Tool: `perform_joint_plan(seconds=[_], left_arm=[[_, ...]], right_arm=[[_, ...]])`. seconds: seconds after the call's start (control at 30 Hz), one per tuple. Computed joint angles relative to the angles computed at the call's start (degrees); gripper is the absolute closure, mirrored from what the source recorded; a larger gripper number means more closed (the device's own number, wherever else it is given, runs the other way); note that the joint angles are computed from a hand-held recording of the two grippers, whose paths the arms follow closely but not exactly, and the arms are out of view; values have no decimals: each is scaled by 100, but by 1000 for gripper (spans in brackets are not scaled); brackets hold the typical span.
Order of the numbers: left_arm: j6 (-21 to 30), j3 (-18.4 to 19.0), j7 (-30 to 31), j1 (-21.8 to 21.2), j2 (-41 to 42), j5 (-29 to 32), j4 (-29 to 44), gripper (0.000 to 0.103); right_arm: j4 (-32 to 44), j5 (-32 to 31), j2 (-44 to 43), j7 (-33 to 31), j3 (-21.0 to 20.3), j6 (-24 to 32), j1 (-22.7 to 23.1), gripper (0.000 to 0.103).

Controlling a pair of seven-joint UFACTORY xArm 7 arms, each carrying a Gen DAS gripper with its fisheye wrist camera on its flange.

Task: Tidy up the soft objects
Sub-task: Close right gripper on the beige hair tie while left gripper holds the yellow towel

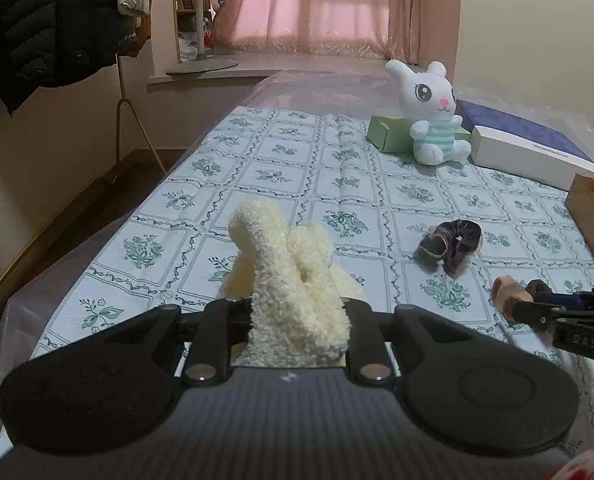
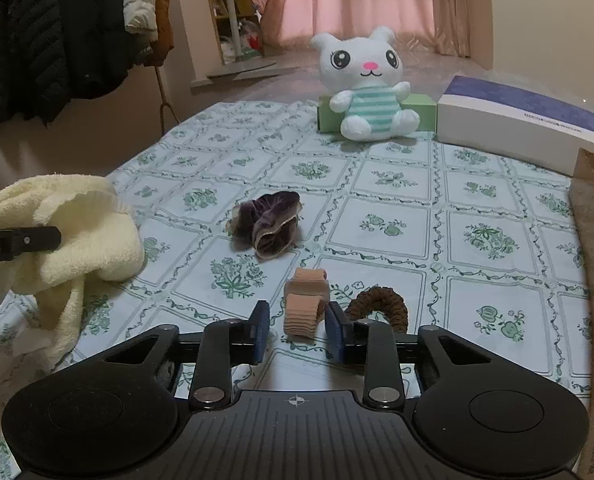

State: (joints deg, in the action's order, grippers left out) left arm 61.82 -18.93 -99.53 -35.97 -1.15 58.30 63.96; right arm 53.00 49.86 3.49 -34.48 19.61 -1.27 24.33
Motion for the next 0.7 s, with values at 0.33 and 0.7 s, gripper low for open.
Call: perform_joint_plan(seconds=[0.33, 0.7], left_arm=[[-30, 12, 5, -7, 27, 31, 2, 85], [91, -73, 81, -117, -22, 138, 132, 85]], right_arm=[[58, -157, 109, 101, 193, -55, -228, 87], [192, 2444, -335, -2214, 90, 216, -122, 95]])
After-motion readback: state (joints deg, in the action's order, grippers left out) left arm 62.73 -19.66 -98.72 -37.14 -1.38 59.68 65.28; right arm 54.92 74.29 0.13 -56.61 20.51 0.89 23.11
